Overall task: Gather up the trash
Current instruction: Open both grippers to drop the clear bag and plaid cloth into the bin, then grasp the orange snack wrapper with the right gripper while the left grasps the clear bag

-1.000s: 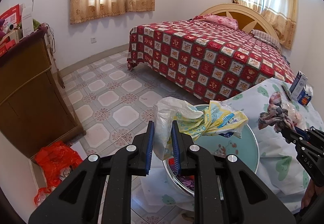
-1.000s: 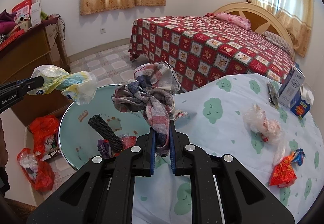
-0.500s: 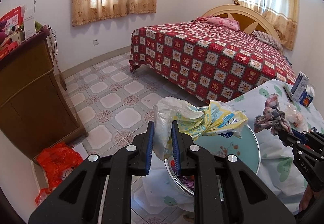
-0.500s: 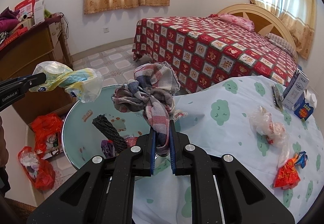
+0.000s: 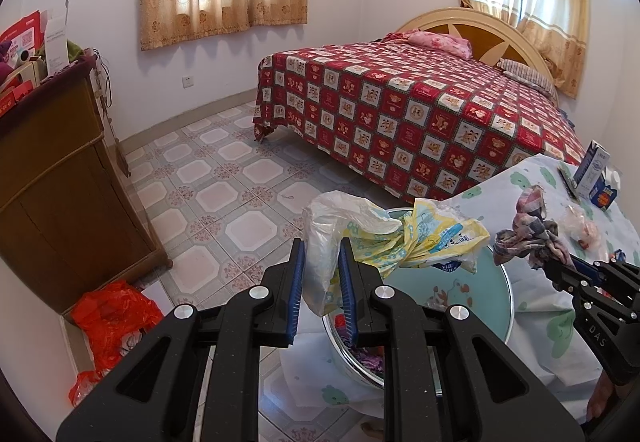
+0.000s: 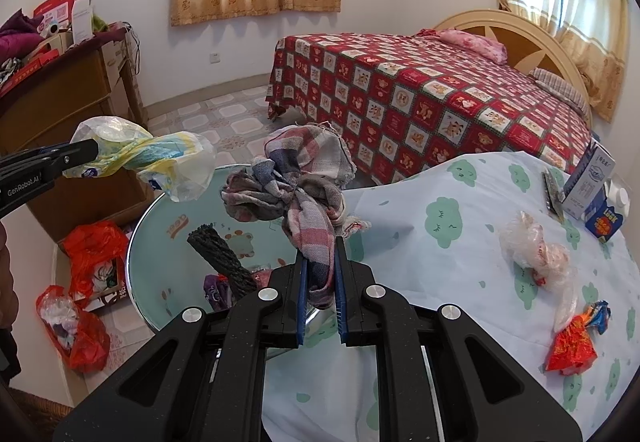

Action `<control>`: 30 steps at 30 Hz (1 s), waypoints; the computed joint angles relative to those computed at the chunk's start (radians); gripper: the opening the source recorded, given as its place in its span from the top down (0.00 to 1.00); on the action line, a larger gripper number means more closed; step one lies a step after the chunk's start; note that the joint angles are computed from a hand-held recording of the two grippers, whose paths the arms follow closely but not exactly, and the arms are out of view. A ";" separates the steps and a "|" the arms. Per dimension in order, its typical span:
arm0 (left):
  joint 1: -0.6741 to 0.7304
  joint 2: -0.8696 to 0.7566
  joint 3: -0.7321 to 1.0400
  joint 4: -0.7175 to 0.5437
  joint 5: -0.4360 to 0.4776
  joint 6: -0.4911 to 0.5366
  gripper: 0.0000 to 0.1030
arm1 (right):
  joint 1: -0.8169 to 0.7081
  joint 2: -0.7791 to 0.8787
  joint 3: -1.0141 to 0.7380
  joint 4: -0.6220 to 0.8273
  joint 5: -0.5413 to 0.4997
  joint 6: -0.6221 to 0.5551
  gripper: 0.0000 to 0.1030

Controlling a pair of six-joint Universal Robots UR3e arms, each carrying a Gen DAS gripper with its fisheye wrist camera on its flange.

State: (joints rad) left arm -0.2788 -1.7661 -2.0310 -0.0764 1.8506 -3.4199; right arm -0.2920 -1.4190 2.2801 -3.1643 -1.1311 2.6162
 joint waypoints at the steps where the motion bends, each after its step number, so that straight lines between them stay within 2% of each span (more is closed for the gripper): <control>1: -0.001 0.000 0.002 -0.003 -0.002 -0.001 0.83 | 0.001 0.003 0.000 -0.002 0.003 -0.002 0.88; 4: -0.002 0.000 0.008 -0.009 -0.020 0.003 0.81 | 0.005 0.017 -0.002 -0.002 0.015 -0.011 0.87; 6: -0.004 0.001 0.009 -0.007 -0.034 0.005 0.75 | -0.001 0.025 -0.001 -0.008 0.028 -0.012 0.82; 8: -0.011 -0.005 0.011 -0.001 -0.049 0.014 0.66 | -0.003 0.033 -0.003 -0.005 0.032 -0.014 0.69; 9: -0.018 -0.015 0.013 0.006 -0.048 0.012 0.62 | -0.005 0.035 -0.002 -0.008 0.030 -0.013 0.69; 11: -0.026 -0.026 0.018 0.008 -0.067 0.023 0.60 | -0.012 0.036 0.002 -0.007 0.035 -0.010 0.67; 16: -0.061 -0.065 0.049 -0.009 -0.047 0.024 0.55 | -0.038 0.033 0.020 -0.023 0.035 -0.009 0.62; 19: -0.096 -0.100 0.063 0.000 -0.001 0.012 0.43 | -0.089 0.009 0.055 -0.043 0.034 -0.007 0.59; 20: -0.111 -0.119 0.072 -0.003 0.010 0.006 0.39 | -0.131 -0.006 0.080 -0.065 0.038 -0.009 0.59; 25: -0.166 -0.195 0.120 -0.020 0.034 0.019 0.39 | -0.322 -0.036 0.151 -0.141 0.047 0.007 0.54; 27: -0.182 -0.214 0.137 -0.026 0.037 0.024 0.38 | -0.415 -0.025 0.165 -0.197 0.029 0.040 0.46; 28: -0.193 -0.224 0.149 -0.029 0.043 0.026 0.38 | -0.467 -0.016 0.157 -0.200 0.027 0.061 0.40; 30: -0.208 -0.240 0.171 -0.031 0.054 0.026 0.33 | -0.519 0.011 0.122 -0.183 0.006 0.094 0.36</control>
